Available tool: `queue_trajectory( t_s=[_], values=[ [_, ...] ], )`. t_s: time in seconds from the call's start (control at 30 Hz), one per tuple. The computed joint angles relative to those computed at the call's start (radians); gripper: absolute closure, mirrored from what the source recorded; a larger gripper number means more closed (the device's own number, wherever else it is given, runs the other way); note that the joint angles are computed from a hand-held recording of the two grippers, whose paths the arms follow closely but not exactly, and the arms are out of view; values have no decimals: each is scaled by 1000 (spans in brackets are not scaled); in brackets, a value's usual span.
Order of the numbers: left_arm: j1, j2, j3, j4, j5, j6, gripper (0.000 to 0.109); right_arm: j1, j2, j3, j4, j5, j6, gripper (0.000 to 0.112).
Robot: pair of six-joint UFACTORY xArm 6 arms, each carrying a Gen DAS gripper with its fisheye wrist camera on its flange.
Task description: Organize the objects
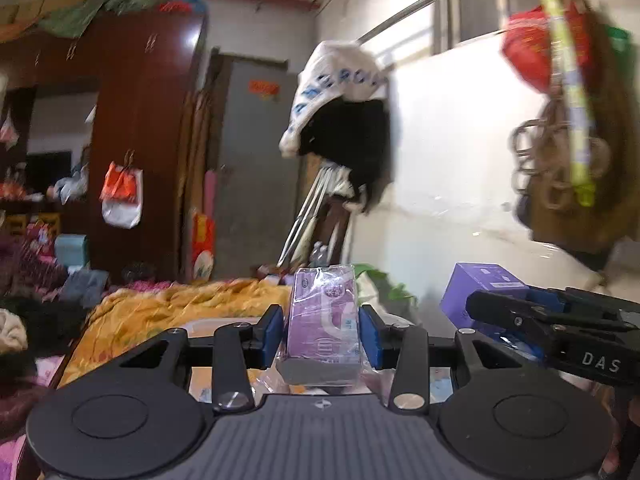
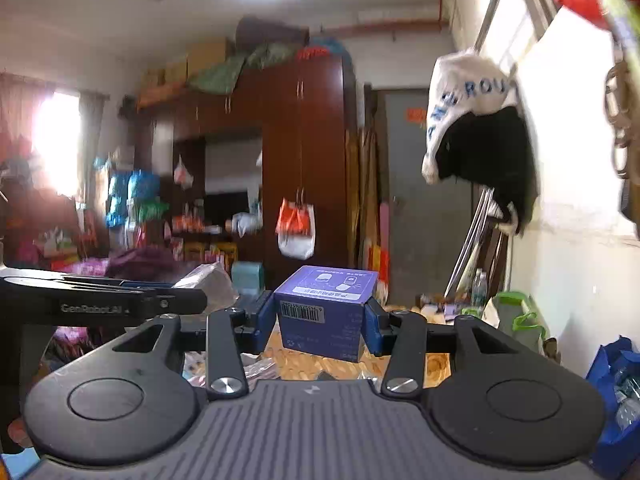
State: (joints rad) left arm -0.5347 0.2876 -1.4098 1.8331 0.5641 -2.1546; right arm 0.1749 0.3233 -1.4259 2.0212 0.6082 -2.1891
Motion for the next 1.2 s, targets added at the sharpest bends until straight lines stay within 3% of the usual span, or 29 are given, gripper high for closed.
queue_trajectory(
  t_s=[0.03, 0.07, 0.1, 0.13, 0.2, 0.27, 0.33, 0.43, 0.5, 0.57, 0.67, 0.73, 0.83, 0.97, 1.2],
  values=[
    [9, 23, -24, -32, -7, 29, 61, 13, 38, -51, -56, -27, 40, 63],
    [23, 54, -59, -70, -33, 73, 59, 27, 73, -93, -117, -59, 78, 53],
    [42, 87, -95, -108, -71, 113, 44, 38, 93, -111, -137, -91, 79, 32],
    [57, 110, -115, -141, -98, 134, 25, 52, 117, -134, -124, -137, 51, 24],
    [73, 135, -130, -149, -122, 113, 21, 61, 130, -140, -74, -176, -6, 21],
    [79, 131, -109, -88, -140, 40, 21, 40, 111, -103, -79, -122, 19, 19],
    [76, 100, -62, 16, -144, -66, 17, 25, 84, -66, -39, -95, -16, 9],
    [47, 10, 58, 205, -108, -284, 6, 13, 33, 3, 14, -83, -78, 9],
    [23, -43, 139, 320, -66, -414, 6, 3, 5, 43, 39, -65, -89, 9],
    [6, -65, 177, 336, -42, -431, 6, -2, -3, 56, 51, -62, -77, 9],
    [-21, -61, 191, 175, 20, -277, 6, 30, 19, 13, 104, -186, -89, 9],
    [-34, -53, 188, 46, 60, -149, 6, 55, 27, -5, 198, -264, -195, 9],
    [-36, -53, 191, -10, 65, -103, 6, 59, 20, 8, 242, -250, -277, 9],
    [-47, -56, 197, -70, 92, -45, 6, 78, 35, -25, 228, -324, -313, 9],
    [-62, -63, 198, -126, 135, 26, 6, 79, 28, 3, 159, -319, -244, 9]
  ],
)
